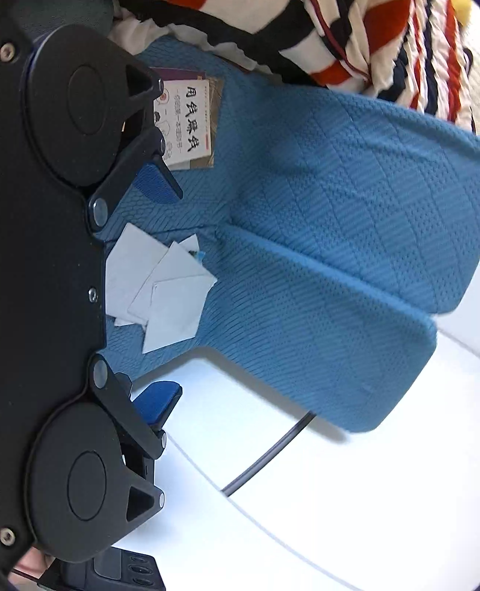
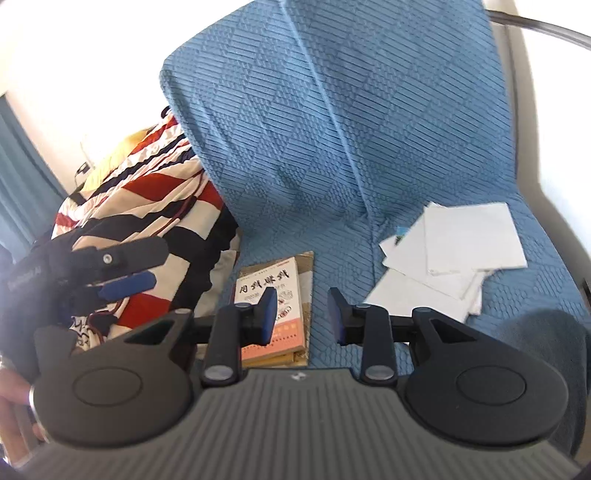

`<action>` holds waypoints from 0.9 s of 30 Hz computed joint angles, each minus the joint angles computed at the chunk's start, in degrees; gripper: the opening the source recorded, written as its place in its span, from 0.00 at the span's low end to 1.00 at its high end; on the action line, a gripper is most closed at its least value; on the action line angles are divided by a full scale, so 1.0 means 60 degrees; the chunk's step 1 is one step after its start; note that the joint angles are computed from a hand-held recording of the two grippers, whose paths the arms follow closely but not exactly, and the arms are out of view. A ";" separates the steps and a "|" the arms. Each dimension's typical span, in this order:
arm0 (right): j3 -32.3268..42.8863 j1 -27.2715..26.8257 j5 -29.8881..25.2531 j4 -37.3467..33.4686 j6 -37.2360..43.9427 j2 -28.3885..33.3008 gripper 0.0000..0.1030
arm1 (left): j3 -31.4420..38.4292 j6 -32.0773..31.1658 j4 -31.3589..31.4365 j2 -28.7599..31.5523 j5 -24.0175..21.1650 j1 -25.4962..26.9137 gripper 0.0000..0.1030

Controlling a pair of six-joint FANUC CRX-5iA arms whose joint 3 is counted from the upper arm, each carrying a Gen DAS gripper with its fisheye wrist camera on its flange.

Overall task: Organize objects
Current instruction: 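Raise both grippers away from the book stack toward the white sheets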

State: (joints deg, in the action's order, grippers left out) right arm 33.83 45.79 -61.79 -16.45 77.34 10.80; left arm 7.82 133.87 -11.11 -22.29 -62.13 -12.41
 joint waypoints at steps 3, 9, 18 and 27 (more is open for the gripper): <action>-0.0801 0.0115 0.0572 0.0623 -0.0411 -0.0449 0.33 | 0.0133 0.0009 -0.0056 0.0181 -0.0051 -0.0301 0.99; -0.2034 0.0322 0.1358 0.1879 -0.1196 -0.1094 0.34 | 0.0396 0.0547 -0.0736 0.0506 -0.0239 -0.0984 0.99; -0.2589 0.0343 0.1526 0.2639 -0.1510 -0.1273 0.37 | 0.0373 0.0766 -0.0728 0.0952 -0.0062 -0.1281 0.99; -0.2603 0.0095 0.1501 0.2531 -0.1207 -0.1171 0.48 | 0.0503 0.1084 -0.0854 0.1324 -0.0011 -0.1416 0.99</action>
State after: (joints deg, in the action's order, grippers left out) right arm 18.22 46.36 -52.78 -1.27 70.10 3.77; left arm 10.84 140.37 -16.24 -14.35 -62.20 -20.91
